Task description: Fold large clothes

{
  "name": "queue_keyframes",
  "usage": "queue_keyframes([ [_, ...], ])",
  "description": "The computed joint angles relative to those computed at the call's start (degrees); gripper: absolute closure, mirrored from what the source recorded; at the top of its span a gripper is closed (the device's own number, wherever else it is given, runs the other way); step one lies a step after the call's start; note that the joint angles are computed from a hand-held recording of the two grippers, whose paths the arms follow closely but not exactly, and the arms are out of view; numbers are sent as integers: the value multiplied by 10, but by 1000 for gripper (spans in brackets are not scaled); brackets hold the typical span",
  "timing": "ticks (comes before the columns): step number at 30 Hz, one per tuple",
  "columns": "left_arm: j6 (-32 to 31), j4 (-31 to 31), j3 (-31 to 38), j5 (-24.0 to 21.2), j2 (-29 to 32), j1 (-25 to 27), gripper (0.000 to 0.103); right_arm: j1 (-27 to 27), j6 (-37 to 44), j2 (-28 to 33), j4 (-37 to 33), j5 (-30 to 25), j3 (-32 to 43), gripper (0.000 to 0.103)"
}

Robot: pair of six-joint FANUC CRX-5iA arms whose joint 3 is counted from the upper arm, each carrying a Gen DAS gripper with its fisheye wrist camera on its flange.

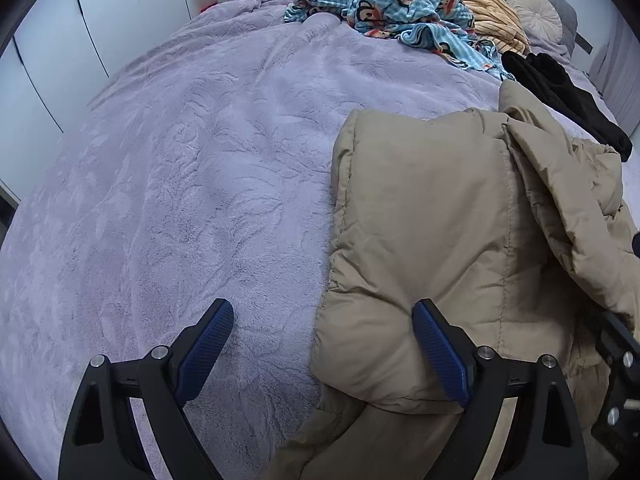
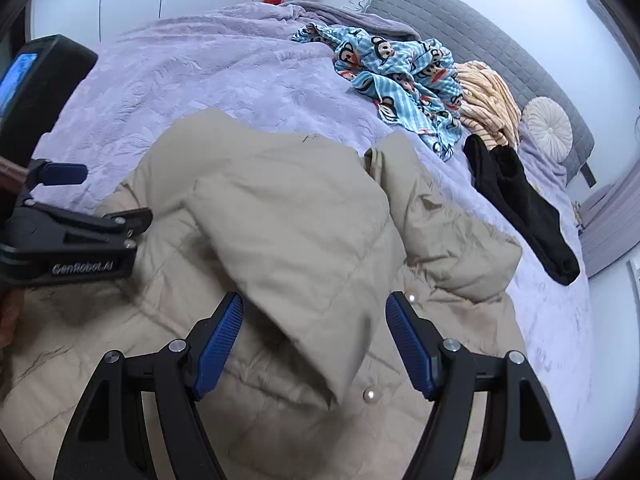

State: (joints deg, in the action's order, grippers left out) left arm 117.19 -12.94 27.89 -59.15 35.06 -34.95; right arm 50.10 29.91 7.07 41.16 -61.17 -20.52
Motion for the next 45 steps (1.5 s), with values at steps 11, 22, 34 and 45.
queue_keyframes([
  [11, -28, 12, 10, -5, 2, 7, 11, -154, -259, -211, -240, 164, -137, 95],
  [22, -44, -9, 132, -5, 43, 8, 23, -87, -410, -296, -157, 18, -174, 78],
  [34, -42, -20, 171, -45, 102, -11, 22, -133, -207, -206, -190, 74, -132, 78],
  [45, -17, 8, 176, -66, 111, 3, 12, -145, -212, -215, -225, 62, -144, 80],
])
